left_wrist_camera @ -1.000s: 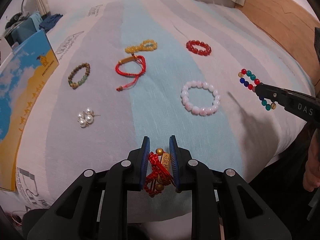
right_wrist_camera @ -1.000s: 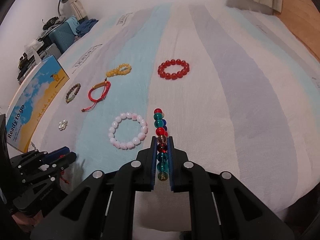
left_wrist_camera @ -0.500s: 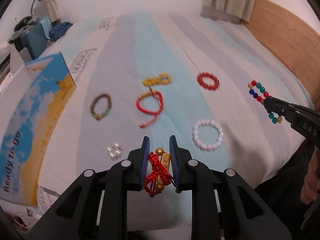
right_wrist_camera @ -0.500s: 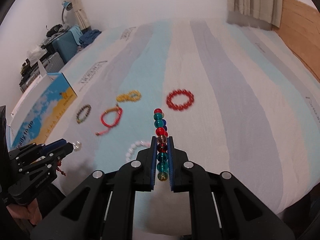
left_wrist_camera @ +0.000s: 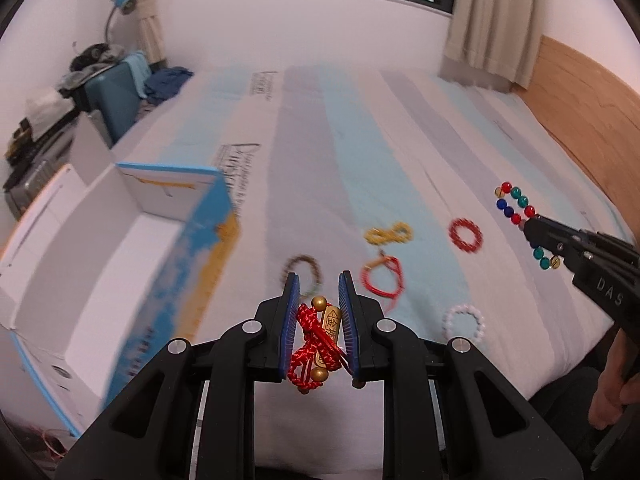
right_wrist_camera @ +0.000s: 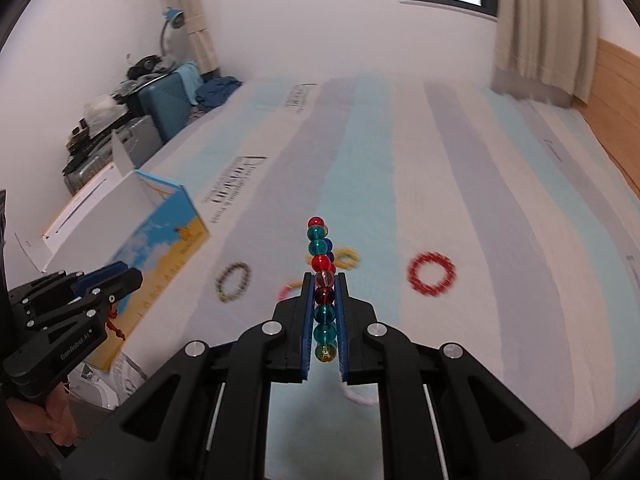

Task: Organize jewelry
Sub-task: 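Carry the red charm and multicolour bracelet with both tools over the white box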

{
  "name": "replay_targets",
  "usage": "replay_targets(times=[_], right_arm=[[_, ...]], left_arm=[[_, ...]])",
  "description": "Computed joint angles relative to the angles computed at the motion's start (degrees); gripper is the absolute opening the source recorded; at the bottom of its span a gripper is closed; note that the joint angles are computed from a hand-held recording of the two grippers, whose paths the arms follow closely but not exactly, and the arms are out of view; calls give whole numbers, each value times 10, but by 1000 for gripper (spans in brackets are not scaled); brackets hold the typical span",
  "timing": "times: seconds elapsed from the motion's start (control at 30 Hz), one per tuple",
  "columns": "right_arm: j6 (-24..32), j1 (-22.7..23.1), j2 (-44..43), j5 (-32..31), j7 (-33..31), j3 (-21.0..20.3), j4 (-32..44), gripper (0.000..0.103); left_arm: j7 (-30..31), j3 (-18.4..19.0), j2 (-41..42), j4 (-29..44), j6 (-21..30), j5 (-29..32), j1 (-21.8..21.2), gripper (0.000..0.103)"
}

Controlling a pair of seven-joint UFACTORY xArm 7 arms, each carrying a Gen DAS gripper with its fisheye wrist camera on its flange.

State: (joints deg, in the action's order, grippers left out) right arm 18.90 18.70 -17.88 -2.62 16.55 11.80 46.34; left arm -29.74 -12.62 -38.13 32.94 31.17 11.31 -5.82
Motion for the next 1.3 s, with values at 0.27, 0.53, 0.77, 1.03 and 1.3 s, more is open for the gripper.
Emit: replay_targets(times=[0.27, 0.53, 0.77, 1.03, 1.3], right_arm=[[19, 19, 82, -72, 63, 55, 113, 9], [52, 88, 177, -157, 123, 62, 241, 9], [91, 168, 266, -179, 119, 48, 364, 9], [171, 238, 380, -139, 45, 33, 514, 9], [299, 290, 514, -91, -37, 7, 696, 9]], left_arm=[[50, 51, -49, -6, 28, 5, 41, 20], [114, 101, -99, -14, 59, 1, 102, 20], [168, 137, -111, -4, 78, -4, 152, 20], [230, 183, -67, 18, 108, -34, 185, 20], [279, 206, 7, 40, 133, -54, 206, 20]])
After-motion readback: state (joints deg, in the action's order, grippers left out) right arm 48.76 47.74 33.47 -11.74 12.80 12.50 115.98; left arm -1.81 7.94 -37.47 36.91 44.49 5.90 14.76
